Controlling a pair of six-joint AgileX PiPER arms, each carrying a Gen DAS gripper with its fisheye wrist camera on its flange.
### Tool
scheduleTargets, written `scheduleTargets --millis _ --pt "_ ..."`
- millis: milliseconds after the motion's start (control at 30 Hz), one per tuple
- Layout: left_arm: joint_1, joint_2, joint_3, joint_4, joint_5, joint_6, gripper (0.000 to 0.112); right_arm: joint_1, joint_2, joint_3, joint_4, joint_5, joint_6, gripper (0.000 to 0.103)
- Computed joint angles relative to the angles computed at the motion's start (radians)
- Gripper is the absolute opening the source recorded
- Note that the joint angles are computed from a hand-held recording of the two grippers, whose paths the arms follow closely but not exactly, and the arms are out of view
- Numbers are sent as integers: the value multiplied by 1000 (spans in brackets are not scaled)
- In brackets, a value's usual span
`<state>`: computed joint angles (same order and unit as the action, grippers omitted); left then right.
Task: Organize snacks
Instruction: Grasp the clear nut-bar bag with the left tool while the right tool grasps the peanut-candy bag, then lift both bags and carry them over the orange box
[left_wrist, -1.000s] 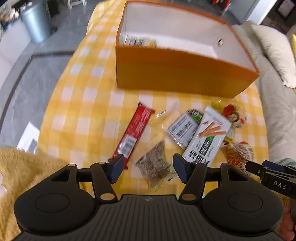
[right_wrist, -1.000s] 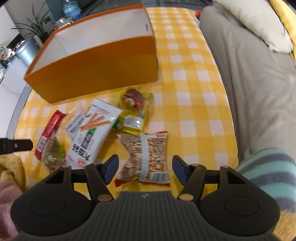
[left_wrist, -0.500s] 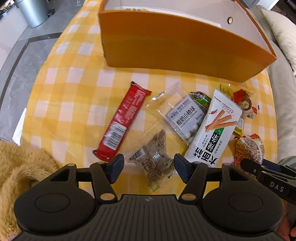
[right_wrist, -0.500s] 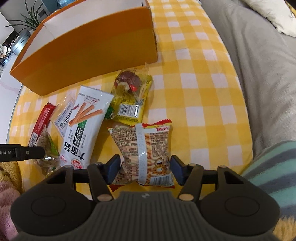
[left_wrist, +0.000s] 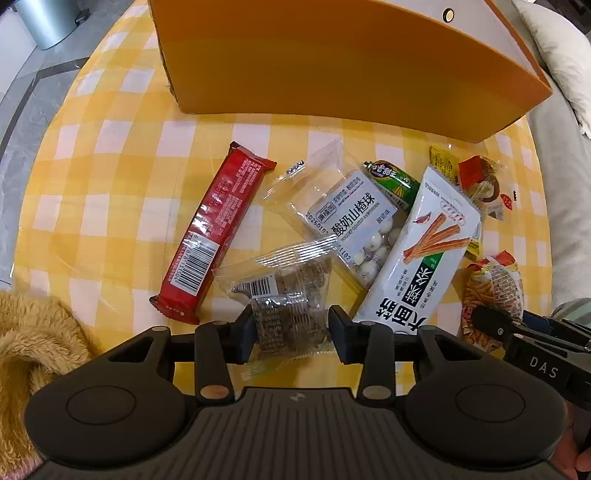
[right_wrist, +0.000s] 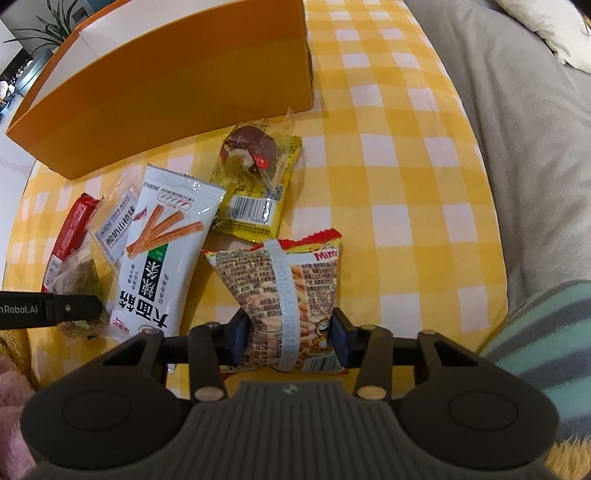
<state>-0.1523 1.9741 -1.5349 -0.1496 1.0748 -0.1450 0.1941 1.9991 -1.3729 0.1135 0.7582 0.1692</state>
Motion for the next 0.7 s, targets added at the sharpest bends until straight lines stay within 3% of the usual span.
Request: scheduleTargets --millis 333,700 --pt "24 -1 31 -18 -41 26 35 13 -8 3 -29 -1 16 38" --pt "76 -120 126 -72 -98 94 35 21 -69 35 -63 -10 64 35"
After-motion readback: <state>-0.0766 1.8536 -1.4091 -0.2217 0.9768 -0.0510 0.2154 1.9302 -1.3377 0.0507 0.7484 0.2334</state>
